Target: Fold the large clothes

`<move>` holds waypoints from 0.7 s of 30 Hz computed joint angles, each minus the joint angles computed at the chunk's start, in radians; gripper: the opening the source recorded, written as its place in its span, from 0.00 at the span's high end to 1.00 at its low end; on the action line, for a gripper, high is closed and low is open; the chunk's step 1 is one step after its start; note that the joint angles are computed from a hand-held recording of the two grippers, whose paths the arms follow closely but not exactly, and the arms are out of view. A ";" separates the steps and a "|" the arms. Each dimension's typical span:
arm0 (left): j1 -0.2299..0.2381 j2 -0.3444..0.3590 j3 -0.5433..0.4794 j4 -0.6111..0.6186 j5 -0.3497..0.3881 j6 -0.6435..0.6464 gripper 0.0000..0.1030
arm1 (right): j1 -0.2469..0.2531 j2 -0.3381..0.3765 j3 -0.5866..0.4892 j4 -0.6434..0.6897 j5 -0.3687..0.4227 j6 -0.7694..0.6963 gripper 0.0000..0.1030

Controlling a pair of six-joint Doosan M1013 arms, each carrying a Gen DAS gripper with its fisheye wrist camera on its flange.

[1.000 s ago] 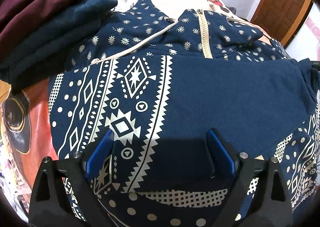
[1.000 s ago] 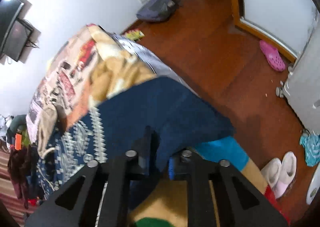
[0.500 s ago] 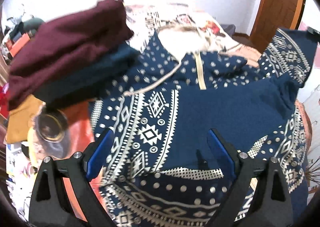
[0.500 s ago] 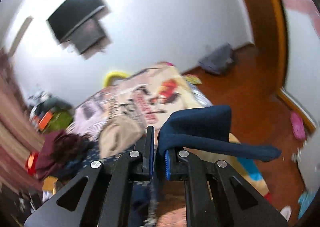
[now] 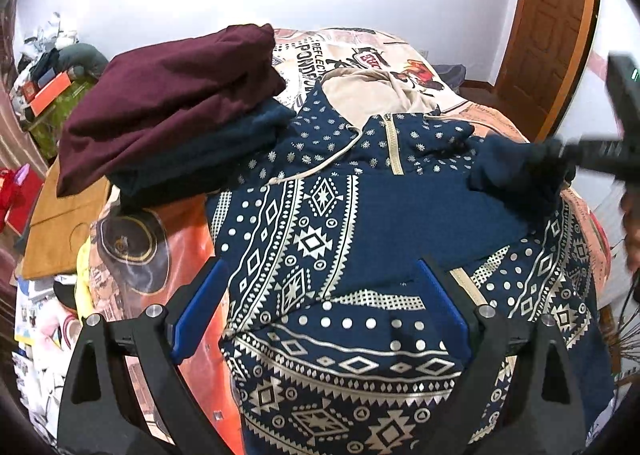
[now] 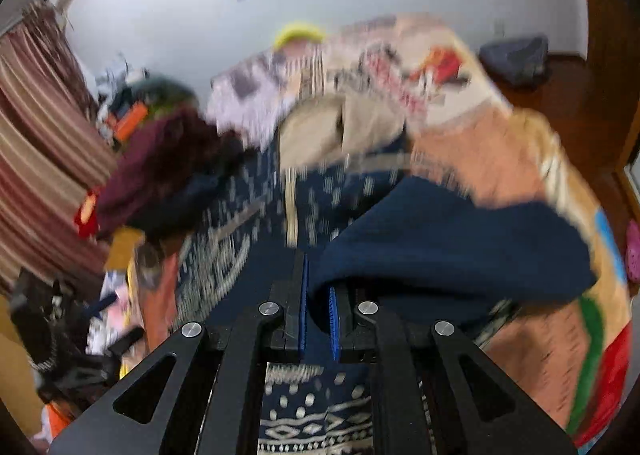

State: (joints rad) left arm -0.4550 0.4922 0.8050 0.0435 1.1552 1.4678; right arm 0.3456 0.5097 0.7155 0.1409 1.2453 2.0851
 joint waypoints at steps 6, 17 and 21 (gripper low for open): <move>0.004 -0.007 0.012 -0.011 0.005 -0.015 0.08 | -0.001 0.001 0.000 0.032 0.103 0.036 0.89; -0.012 0.012 -0.014 0.000 0.009 -0.016 0.08 | -0.021 -0.123 0.128 -0.091 -0.051 0.141 0.61; -0.021 0.030 -0.039 0.002 0.024 -0.004 0.09 | -0.041 -0.159 0.181 -0.151 -0.099 0.225 0.60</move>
